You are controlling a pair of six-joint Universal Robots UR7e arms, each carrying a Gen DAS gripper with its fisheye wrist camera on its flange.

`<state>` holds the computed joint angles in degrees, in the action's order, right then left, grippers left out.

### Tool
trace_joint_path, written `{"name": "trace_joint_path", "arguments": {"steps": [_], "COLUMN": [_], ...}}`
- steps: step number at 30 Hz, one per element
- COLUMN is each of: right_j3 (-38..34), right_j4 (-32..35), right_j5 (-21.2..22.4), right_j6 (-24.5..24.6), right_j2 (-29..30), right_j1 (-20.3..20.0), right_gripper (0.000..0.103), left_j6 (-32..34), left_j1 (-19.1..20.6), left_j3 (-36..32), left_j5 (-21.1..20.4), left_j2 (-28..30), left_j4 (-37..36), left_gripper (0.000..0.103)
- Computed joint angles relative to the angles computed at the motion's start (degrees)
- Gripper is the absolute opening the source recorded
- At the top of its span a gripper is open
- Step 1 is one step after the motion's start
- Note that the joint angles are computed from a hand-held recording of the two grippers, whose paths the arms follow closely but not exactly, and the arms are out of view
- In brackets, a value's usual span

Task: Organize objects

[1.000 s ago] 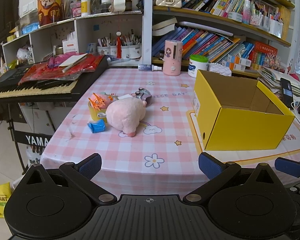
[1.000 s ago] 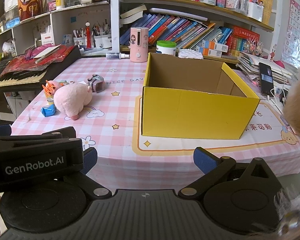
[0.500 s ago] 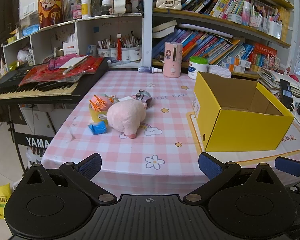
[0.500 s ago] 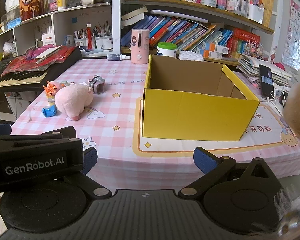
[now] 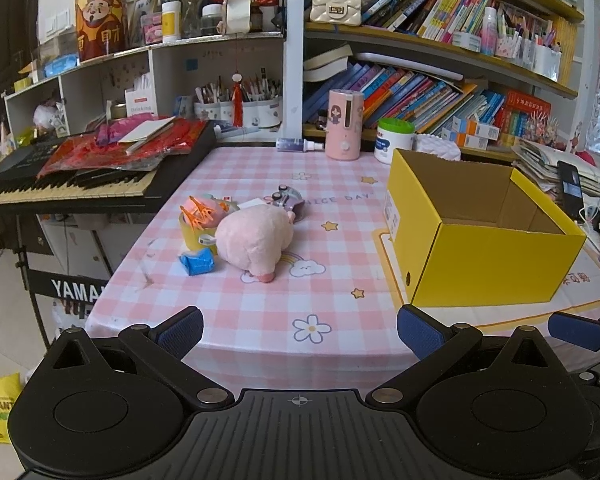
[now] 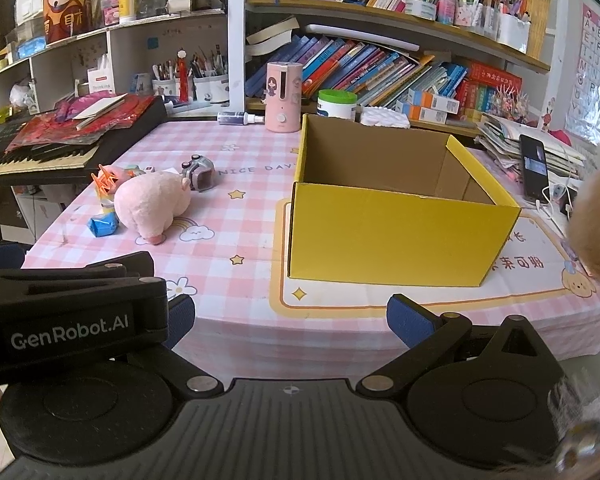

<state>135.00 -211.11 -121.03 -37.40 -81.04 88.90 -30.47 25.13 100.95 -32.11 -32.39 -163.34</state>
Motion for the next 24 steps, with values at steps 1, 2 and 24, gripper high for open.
{"name": "trace_joint_path", "arguments": {"steps": [1,2,24], "right_j3": [-0.02,-0.01,-0.29], "right_j4": [-0.06,0.01,0.83], "right_j5": [-0.03,-0.07,-0.47], "right_j6": [-0.03,0.02,0.02], "right_j2": [0.05,0.02,0.40], "right_j1": [0.04,0.02,0.60], "right_gripper": [0.103,0.103,0.101], "left_j6": [0.00,-0.01,-0.91], "left_j1": [0.00,0.00,0.67], "left_j3": [0.00,0.01,0.64], "left_j5": [0.00,-0.03,-1.34], "left_j2": [0.00,-0.01,-0.64], "left_j4": [0.00,0.05,-0.36], "left_gripper": [0.103,0.103,0.103]}}
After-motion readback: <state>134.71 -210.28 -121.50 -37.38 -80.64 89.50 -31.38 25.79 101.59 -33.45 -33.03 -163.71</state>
